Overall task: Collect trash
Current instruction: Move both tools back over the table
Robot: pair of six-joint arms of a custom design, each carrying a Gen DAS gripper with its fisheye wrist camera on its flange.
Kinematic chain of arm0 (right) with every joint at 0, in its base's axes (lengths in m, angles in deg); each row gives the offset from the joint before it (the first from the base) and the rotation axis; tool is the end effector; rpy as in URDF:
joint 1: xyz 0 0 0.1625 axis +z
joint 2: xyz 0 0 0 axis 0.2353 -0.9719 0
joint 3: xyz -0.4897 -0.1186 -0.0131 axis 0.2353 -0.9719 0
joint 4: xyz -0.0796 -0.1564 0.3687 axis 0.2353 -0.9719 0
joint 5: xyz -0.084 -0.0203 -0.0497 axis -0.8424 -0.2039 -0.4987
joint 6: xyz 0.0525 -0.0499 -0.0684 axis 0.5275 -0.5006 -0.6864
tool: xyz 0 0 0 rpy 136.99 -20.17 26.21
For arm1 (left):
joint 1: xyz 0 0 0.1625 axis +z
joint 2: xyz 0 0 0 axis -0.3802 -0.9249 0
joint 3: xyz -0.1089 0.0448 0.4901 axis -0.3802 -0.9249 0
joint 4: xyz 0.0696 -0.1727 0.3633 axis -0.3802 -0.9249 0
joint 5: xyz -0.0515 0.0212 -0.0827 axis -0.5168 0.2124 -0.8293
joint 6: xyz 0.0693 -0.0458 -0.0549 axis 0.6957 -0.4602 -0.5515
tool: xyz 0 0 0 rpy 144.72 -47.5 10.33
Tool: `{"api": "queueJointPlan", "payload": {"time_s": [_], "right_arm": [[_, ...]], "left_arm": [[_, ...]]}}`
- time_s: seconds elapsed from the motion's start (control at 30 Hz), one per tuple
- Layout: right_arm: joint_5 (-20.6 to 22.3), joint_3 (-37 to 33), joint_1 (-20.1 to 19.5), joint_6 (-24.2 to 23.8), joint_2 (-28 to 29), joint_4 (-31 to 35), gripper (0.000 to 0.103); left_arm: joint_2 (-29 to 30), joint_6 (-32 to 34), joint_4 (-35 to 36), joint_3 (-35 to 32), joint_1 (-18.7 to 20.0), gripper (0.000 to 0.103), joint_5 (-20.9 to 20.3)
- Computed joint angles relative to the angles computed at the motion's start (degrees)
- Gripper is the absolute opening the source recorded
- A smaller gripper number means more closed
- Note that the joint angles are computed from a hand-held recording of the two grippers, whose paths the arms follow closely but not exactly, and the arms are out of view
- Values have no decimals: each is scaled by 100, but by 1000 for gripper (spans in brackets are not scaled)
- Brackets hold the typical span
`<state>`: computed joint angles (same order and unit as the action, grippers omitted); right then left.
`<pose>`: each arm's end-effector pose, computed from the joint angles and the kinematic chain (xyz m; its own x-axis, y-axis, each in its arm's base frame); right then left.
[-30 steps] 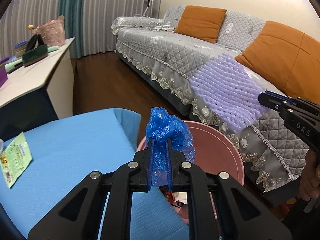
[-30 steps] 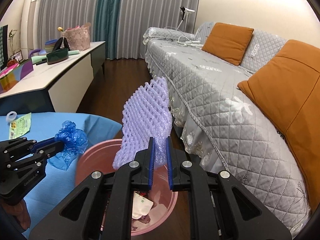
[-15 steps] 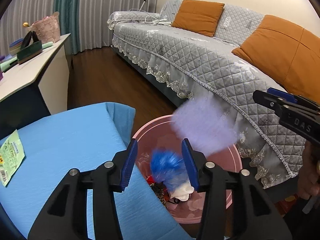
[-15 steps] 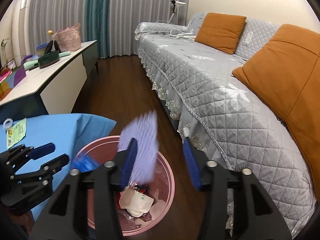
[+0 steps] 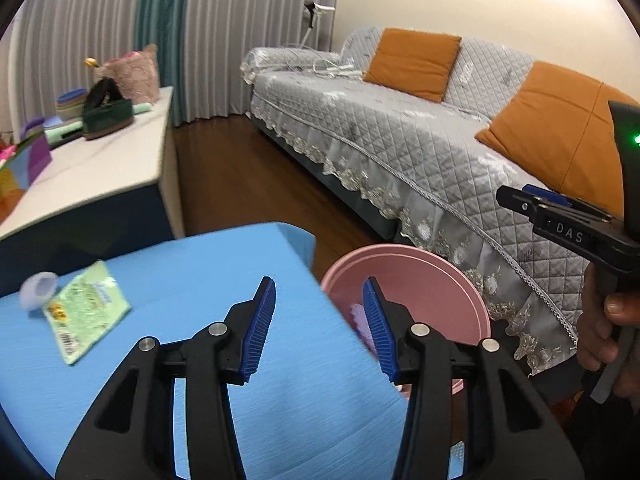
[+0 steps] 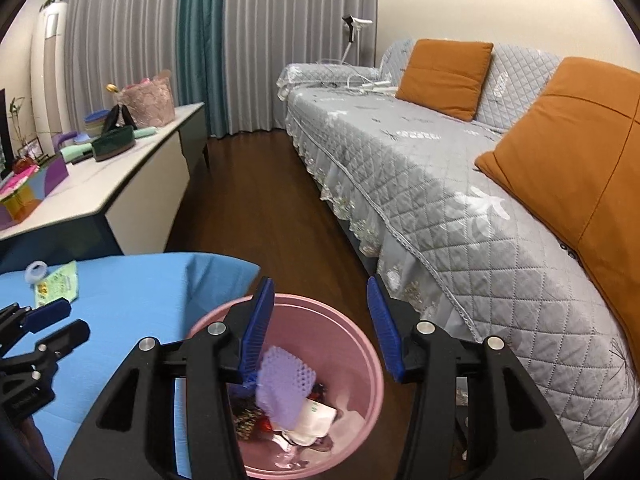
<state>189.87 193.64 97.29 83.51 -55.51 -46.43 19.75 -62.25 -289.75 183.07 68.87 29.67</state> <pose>0.2208 -0.4105 0.0994 -0.7272 0.1423 0.6716 -0.4872 0.5823 -0.6509 -0.1199 -0.4110 0.1834 -0.7198 0.3649 -0.5906 0.6701 0.5874 -0.4537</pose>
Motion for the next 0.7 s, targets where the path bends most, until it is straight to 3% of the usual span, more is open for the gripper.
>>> {"api": "queueJointPlan", "payload": {"time_s": [0.23, 0.33, 0.5, 0.7], "right_arm": [[2, -131, 443, 33, 272, -60, 48], [-50, -212, 612, 5, 393, -53, 41], [-193, -362, 816, 106, 571, 120, 20], [-468, -580, 950, 251, 890, 318, 15]], "left_arm": [[-792, 322, 90, 276, 11, 45, 210], [-1103, 433, 141, 316, 125, 44, 282], [-1552, 482, 97, 353, 447, 38, 335], [-2116, 543, 74, 253, 1028, 33, 457]]}}
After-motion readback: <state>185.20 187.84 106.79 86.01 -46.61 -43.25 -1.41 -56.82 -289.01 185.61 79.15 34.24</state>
